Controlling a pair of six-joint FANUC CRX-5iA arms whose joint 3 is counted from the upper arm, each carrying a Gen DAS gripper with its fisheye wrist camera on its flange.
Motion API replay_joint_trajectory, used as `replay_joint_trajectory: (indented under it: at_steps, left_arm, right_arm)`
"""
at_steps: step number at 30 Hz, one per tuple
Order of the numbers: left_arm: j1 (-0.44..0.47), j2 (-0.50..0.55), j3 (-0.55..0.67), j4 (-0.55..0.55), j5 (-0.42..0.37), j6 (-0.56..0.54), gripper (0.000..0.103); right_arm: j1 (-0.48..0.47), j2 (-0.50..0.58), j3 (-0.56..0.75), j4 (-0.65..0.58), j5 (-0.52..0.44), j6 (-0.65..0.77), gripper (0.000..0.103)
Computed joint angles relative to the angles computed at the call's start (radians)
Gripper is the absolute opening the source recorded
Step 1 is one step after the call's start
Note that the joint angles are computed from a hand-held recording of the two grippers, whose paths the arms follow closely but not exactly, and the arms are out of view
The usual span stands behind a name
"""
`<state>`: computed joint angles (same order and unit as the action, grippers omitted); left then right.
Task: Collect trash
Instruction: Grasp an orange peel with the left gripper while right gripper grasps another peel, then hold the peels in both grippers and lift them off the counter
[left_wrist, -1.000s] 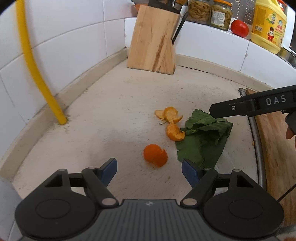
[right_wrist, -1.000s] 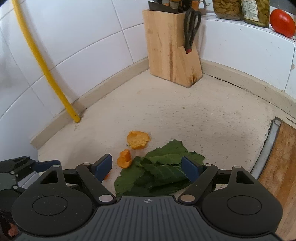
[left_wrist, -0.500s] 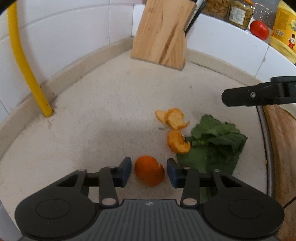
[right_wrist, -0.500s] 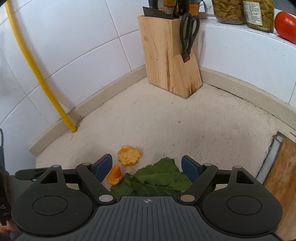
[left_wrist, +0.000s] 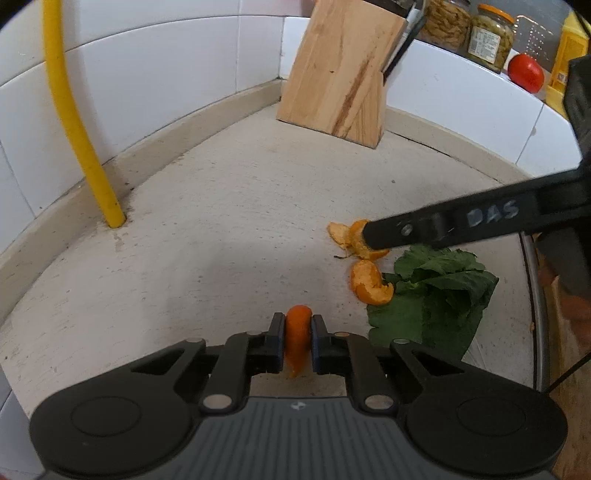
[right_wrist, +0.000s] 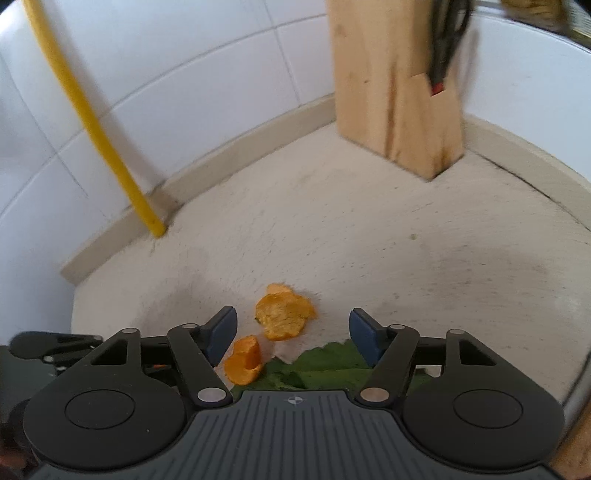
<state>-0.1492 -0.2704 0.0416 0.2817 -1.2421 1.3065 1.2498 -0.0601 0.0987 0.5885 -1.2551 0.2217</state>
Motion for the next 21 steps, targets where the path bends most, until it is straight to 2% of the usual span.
replay_joint_trajectory:
  at_steps: [3,4,5,6,7,8,10,13,16,21]
  left_arm:
    - [0.011,-0.002,-0.001,0.004,-0.007,0.000,0.009]
    - [0.014,-0.001,-0.001,0.005,-0.011,-0.001,0.009]
    - [0.017,-0.002,0.000,0.005,-0.014,-0.001,0.009]
    - [0.020,-0.001,-0.001,0.006,-0.013,-0.001,0.009]
    - [0.024,-0.002,-0.002,0.009,-0.013,-0.001,0.009]
    - [0.026,-0.002,-0.003,0.010,-0.012,0.002,0.009]
    - [0.037,-0.002,-0.006,0.025,-0.014,0.005,0.009]
    - [0.050,-0.006,-0.008,0.045,-0.010,0.005,0.009]
    - [0.061,-0.012,-0.009,0.060,0.001,-0.002,0.009]
    - [0.068,-0.007,-0.003,0.080,0.005,-0.013,0.009]
  right_arm:
    - [-0.012,0.031,0.031,-0.030,-0.003,0.043,0.074]
    - [-0.018,0.042,0.043,-0.044,-0.003,0.064,0.069]
    - [-0.023,0.053,0.054,-0.054,-0.008,0.078,0.062]
    - [-0.031,0.066,0.073,-0.075,-0.018,0.098,0.039]
    - [-0.041,0.080,0.094,-0.100,-0.032,0.114,0.025]
    - [-0.044,0.084,0.097,-0.103,-0.035,0.113,0.024]
    - [-0.047,0.072,0.089,-0.107,-0.015,0.103,0.010]
    - [-0.041,0.047,0.061,-0.076,0.009,0.052,0.004]
    - [-0.029,0.005,0.020,-0.034,0.047,-0.011,0.003]
    - [-0.004,-0.018,0.006,0.023,0.041,-0.036,0.003]
